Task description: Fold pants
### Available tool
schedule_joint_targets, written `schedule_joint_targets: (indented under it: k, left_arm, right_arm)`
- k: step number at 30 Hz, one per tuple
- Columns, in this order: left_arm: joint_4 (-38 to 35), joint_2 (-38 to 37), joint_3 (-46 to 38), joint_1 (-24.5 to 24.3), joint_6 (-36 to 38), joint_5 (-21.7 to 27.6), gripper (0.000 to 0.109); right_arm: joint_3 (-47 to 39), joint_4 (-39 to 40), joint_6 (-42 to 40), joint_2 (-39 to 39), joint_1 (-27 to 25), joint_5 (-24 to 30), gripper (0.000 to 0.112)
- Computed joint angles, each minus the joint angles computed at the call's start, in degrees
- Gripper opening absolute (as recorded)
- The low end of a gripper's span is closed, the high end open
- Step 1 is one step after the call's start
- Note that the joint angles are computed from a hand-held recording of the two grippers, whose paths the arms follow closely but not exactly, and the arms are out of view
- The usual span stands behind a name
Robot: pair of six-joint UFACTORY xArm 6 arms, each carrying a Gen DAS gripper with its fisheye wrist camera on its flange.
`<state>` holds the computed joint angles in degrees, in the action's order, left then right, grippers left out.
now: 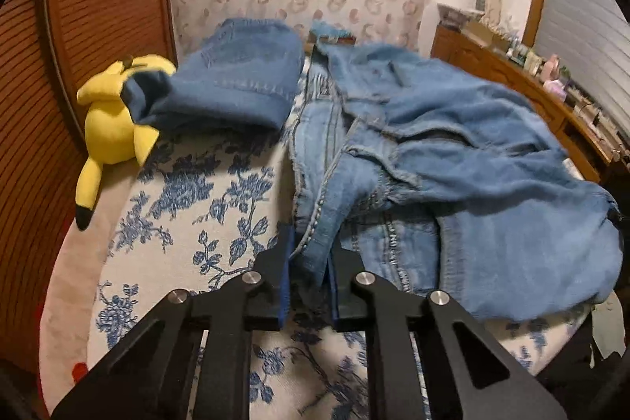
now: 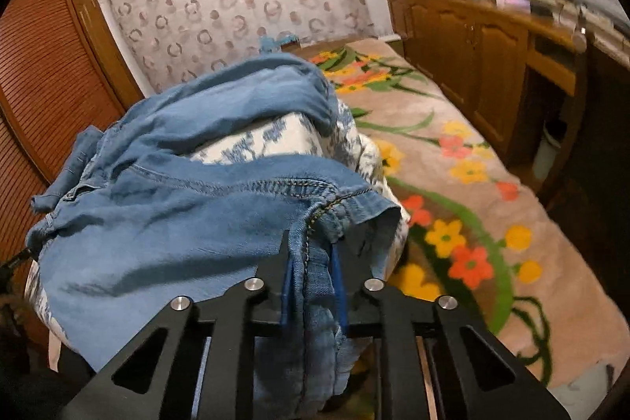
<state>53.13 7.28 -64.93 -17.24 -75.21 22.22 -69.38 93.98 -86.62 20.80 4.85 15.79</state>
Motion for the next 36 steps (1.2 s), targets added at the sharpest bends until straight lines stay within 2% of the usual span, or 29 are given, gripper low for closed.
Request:
schedule_joint_targets:
  k: [4,8,13,16,17,21,23,25,27,29,30,31,36]
  left_arm:
    - [4.72,-2.95,0.88,-1.06,-3.94,0.45,0.014]
    - [9.87,-7.07,2.26,-2.11,-8.52,0.6,0.014]
    - [11.57,-9.44,3.2,-2.02,-9.56,0.3,0.013]
    - [10.62,-8.26,2.77,-2.35,-8.32,2.67,0.013]
    - [10.0,-7.68,2.79,-2.19,-8.04,2.49,0.013]
    - [8.77,-5.63,2.51,-2.33,-7.3,2.88,0.013]
    - [8.85,-5.44,2.6,-2.47,-7.55,2.65,0.013]
    - [8.87,-5.43,2.9,-2.53,-7.48,2.59,0.013]
    - [8.81,-5.29,2.98,-2.53,-7.6,2.28,0.013]
    - [8.98,-5.16,2.82,-2.88,-8.02,2.3,0.013]
    - [9.1,-5.1,2.78,-3.0,-8.13,2.41,0.013]
    - [9.25,-5.03,2.71,-3.14,-8.31,2.51,0.013]
    - [8.85,-4.29,2.01,-3.56,-7.89,2.95,0.013]
  right_arm:
    - [0.89,7.13,-9.32,-3.51,1.17,-1.52,0.011]
    - [0.59,12.2,-17.01,-7.08,2.32,-1.96,0.01]
    - [-2.82,16.85,-25.82,-9.57,4.71,-2.29,0.01]
    - [-7.03,20.08,-31.22,-7.78,6.58,-3.27,0.01]
    - [-8.89,19.43,-31.16,-6.06,7.26,-3.88,0.01]
    - [-14.14,5.24,-19.17,2.75,9.9,-5.78,0.01]
    - [-14.6,0.35,-14.59,5.45,10.13,-4.58,0.01]
    - [-14.41,-0.76,-13.64,6.87,9.88,-3.24,0.01]
    - [-13.63,-0.98,-13.54,7.29,9.32,-1.99,0.017]
    - [-13.65,-0.79,-13.52,7.69,7.83,-0.24,0.032]
    - [-14.02,0.2,-13.96,7.74,7.74,-0.31,0.044]
    - [-12.76,3.28,-16.8,6.71,6.7,0.51,0.05]
    - [-5.81,15.55,-27.12,0.36,4.34,0.26,0.052]
